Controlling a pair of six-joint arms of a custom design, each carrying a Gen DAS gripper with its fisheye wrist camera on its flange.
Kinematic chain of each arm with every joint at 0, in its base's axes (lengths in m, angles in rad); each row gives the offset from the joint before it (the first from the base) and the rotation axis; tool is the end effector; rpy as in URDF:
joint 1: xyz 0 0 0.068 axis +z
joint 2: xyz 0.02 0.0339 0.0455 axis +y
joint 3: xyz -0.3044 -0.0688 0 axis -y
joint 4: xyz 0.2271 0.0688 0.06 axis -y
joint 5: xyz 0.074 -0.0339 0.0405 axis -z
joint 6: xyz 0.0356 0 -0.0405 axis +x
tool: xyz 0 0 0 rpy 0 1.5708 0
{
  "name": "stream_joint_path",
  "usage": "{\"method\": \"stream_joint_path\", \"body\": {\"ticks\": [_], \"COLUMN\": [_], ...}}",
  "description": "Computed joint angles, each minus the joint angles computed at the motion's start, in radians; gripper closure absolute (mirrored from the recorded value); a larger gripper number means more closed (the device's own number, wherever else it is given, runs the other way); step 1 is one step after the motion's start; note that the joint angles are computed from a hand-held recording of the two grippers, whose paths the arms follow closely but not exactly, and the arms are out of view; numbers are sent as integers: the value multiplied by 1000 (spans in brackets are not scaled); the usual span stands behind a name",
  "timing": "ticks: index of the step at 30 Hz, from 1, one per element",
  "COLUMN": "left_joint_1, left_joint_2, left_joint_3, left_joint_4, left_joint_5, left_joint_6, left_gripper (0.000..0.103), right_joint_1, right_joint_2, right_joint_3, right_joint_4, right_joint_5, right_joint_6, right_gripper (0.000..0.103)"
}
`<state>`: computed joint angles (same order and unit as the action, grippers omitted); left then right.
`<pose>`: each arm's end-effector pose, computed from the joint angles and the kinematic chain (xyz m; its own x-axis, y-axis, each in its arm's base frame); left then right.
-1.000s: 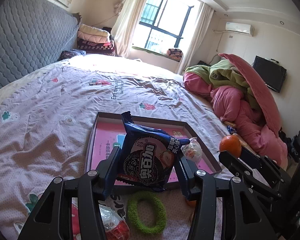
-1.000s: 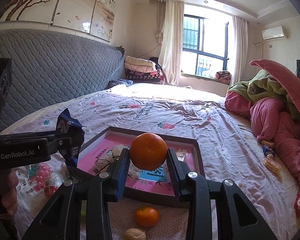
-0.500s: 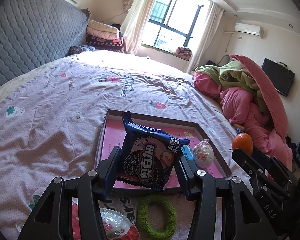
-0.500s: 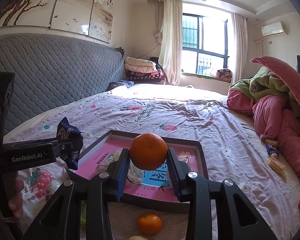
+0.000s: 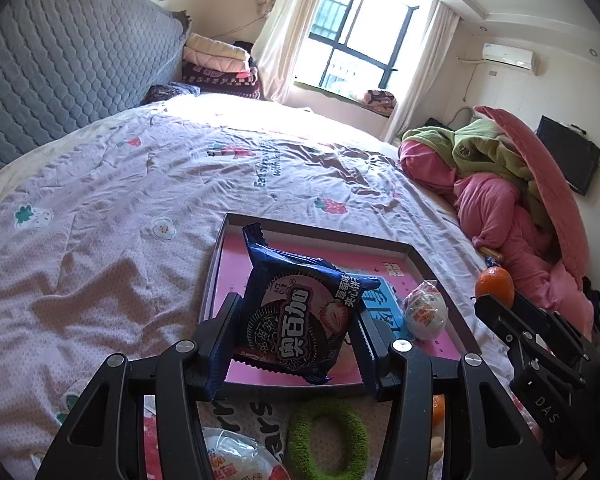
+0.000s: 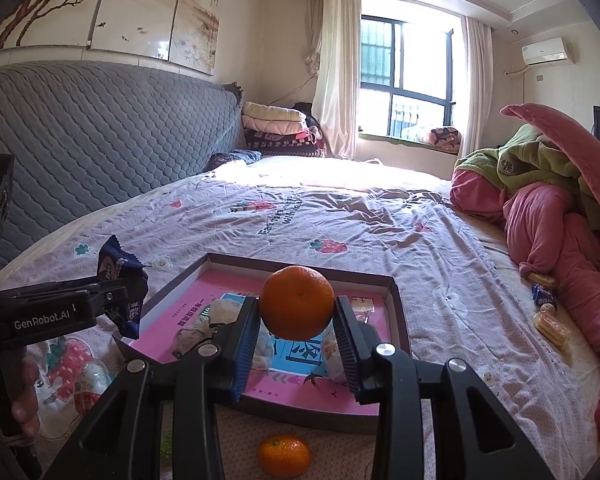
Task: Organize objects
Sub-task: 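Carry snack packet over the lid with left tool while right carries orange over it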
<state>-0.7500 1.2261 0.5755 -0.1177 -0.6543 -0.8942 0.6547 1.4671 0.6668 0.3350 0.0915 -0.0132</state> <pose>0.1668 -0.1257 0.2391 -0.4904 -0.3887 -0.7800 -0.2583 0.9196 -0.2959 0.2301 0.1725 0.2460 -0.3487 -0.2843 -0.8931 -0.5463 0.8360 -0.0528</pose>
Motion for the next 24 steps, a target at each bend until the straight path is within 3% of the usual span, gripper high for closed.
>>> {"method": "stream_joint_path", "body": {"ticks": [24], "left_joint_1": [96], "left_joint_2": [112], "left_joint_3": [15], "left_joint_4": [27], "left_joint_5": [104], "left_joint_6": [-5], "left_gripper": [49], "right_joint_1": [-46], "right_joint_2": [100], "right_joint_3": [59], "right_joint_4": [-7], "right_joint_5": [-65], "right_joint_6": [-6], "right_gripper": [65]}}
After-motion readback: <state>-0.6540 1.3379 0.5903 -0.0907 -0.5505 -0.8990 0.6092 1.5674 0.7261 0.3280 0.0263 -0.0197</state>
